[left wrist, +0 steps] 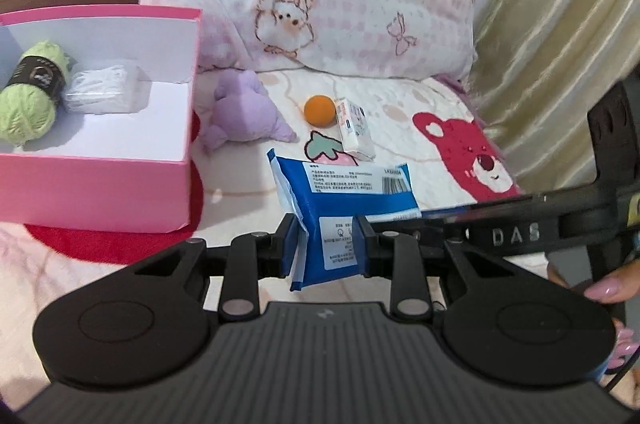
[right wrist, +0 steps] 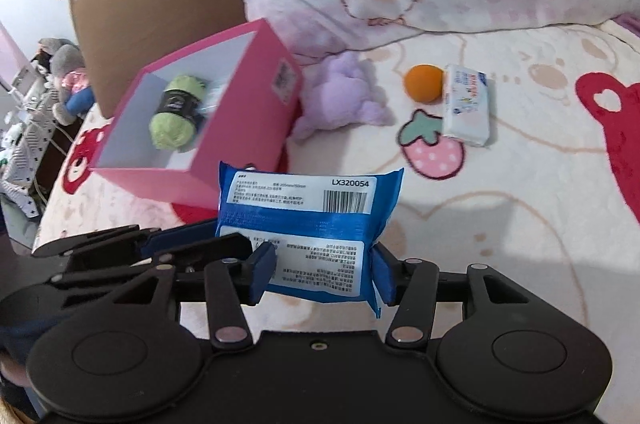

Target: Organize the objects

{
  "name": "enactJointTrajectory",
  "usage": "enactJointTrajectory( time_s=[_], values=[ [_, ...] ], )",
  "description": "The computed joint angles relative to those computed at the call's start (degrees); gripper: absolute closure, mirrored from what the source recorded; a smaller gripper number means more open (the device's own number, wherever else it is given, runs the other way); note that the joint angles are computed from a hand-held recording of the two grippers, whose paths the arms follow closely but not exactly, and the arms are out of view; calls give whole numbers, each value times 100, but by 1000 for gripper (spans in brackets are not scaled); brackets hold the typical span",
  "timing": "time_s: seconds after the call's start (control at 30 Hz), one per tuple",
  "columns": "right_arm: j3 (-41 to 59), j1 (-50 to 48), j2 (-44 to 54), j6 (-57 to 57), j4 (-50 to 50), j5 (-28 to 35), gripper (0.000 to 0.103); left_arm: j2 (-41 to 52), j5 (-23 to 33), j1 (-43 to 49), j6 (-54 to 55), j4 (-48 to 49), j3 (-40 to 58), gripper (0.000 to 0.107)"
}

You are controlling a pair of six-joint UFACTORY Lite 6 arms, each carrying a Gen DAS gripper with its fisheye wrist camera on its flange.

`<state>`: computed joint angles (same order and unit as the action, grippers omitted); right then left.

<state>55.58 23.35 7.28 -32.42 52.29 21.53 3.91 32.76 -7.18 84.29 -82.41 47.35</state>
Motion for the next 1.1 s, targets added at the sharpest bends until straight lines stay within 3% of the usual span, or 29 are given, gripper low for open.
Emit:
enactJointTrajectory(
  time_s=[0.23, 0.4, 0.8, 1.1],
  values=[
    [-268, 273, -599, 191, 266, 162, 45, -700, 765, 673, -990, 1259, 7, 76],
    [-240, 797, -977, 1548, -789, -76, 45, -1082, 1093, 978, -1640, 2000, 100, 76],
    [421, 1608, -1137, 3986, -3106, 154, 45, -1610, 1867, 1812, -2131, 2577, 327, 76],
    [1182, 1922, -897, 3923, -3150, 257, 49, -1517, 2378, 2598, -2221, 2610, 921, 76]
  ],
)
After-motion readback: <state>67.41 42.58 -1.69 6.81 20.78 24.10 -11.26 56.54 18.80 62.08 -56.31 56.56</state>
